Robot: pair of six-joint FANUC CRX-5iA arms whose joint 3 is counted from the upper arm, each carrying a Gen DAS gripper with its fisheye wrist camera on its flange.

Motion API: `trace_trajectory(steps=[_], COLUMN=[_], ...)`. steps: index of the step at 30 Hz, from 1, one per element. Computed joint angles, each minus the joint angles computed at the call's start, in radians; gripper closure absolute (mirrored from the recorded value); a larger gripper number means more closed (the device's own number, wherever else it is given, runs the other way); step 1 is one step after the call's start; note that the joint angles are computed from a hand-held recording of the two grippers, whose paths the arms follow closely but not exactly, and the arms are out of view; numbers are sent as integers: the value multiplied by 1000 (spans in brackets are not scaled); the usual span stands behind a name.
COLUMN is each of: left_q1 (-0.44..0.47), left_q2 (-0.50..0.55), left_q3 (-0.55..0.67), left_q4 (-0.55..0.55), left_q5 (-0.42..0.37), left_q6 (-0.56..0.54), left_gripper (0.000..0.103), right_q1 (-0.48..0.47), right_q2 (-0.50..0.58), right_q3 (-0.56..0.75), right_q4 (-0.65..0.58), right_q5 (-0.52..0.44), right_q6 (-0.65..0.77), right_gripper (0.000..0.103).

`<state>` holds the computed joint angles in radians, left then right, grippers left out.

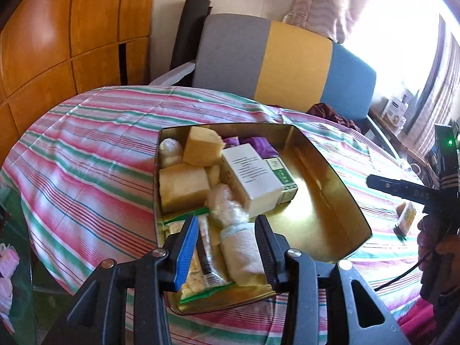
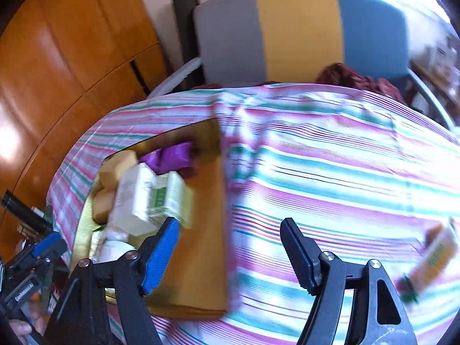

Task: Organize objects
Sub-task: 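Move both tools back toward the biscuit packet and sponge on the cloth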

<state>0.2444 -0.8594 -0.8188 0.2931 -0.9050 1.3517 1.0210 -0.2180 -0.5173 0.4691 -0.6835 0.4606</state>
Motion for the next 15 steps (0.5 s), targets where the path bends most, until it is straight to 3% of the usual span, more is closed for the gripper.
trace_trajectory(steps=[15], left_q1=[-264], left_q2=[109], left_q3=[102], left_q4=[-168], left_q5=[45], left_q6=[175], left_gripper=[62], right_q1=[-155], right_q2=[-265], right_q3=[-190], right_q4=[122], right_q5=[-120], right_q6=[-212], right_gripper=[16])
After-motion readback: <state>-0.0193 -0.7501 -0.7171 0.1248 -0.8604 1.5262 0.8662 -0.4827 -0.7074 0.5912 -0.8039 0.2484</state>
